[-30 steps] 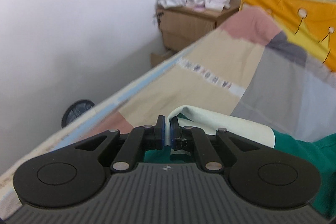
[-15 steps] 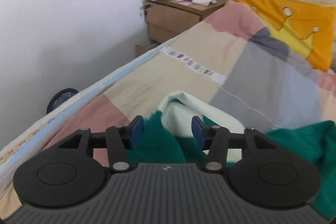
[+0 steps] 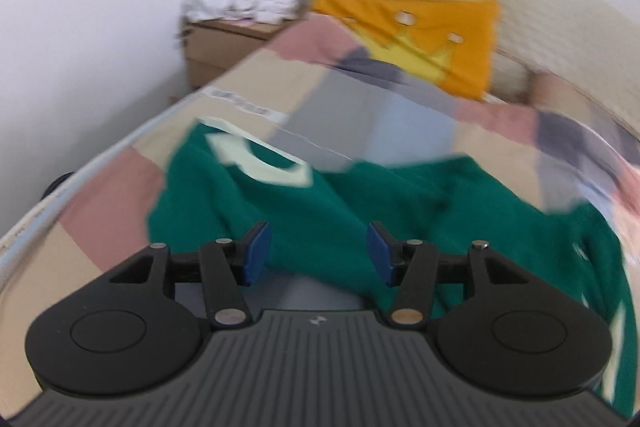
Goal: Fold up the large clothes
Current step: 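Pull the held sleeve outward with the left gripper and open it, then move the right gripper to the other green sleeve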
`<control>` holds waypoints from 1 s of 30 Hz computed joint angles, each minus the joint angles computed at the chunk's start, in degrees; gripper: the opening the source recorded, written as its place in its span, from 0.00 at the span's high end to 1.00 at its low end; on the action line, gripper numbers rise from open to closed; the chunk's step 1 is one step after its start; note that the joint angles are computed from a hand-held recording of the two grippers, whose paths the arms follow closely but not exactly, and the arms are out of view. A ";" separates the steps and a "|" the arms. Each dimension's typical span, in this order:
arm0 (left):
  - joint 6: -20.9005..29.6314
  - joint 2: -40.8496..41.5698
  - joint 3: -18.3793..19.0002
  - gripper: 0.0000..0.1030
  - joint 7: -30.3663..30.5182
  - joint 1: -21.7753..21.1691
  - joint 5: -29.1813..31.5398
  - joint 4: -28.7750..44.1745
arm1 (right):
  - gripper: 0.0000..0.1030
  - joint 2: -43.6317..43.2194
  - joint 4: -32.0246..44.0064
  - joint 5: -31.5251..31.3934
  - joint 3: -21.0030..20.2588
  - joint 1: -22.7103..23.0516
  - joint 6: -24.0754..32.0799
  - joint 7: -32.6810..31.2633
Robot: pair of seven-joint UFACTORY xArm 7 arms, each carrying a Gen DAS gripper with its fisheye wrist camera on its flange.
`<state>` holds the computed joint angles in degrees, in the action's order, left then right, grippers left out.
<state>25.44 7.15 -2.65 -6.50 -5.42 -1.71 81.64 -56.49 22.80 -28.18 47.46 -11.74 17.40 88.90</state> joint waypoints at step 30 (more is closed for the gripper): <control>-26.19 -23.03 7.10 0.43 17.03 -36.10 -22.30 -44.35 | 0.19 12.10 0.95 2.50 -10.18 15.71 10.84 -7.79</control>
<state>-0.75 -15.89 4.45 10.53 -41.53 -24.02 37.29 -44.39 23.76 -25.69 37.28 3.97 28.24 81.11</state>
